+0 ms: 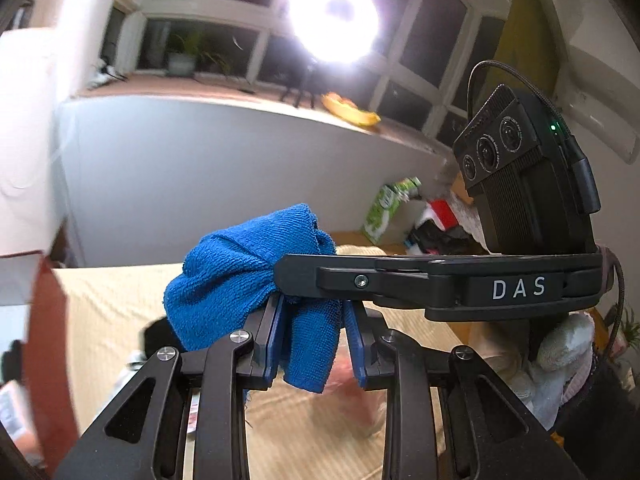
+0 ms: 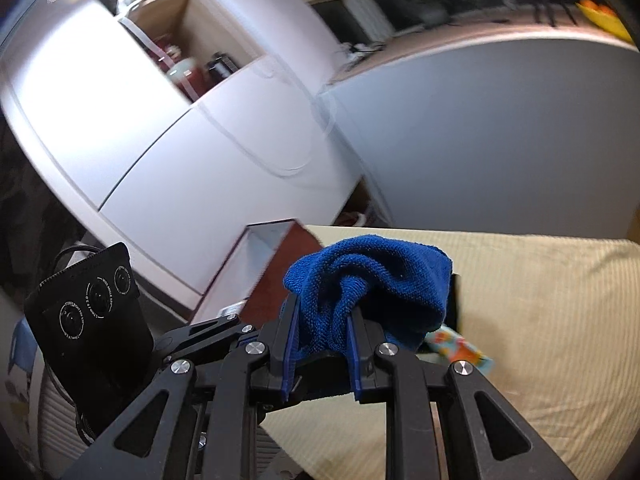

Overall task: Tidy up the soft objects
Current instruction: 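Carry the towel with the left tool into the shoebox and release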

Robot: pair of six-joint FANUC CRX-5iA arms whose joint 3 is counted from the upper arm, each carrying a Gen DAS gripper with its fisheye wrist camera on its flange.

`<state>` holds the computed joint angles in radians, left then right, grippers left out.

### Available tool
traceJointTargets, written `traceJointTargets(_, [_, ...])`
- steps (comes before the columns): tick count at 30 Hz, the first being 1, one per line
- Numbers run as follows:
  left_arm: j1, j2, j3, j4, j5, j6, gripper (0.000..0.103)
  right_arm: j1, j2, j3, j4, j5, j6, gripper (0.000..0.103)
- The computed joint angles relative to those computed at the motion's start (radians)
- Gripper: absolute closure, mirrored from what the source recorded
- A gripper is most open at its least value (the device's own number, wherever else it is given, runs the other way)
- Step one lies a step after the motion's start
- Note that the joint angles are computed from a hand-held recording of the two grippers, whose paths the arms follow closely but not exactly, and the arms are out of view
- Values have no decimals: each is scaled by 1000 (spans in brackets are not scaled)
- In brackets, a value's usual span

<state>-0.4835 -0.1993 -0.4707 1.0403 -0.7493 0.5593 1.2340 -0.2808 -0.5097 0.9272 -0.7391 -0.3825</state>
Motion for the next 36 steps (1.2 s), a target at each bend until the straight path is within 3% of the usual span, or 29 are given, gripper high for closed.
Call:
traceJointTargets(10, [203,-100,-61,48,-11,-47,77,-67,270,301,-94,117,268,84])
traceJointTargets(18, [344,-74,-43,27,-18,-30,77,-130,493,581,-313,169,565,84])
traceJointTargets(27, [424,47,27,-51,-17,41,77,-197,713,898,-578,73,855,84])
traceJointTargets(36, [442,143,115,-186,6,178,77,-242,846,1080,-712,6,967,82])
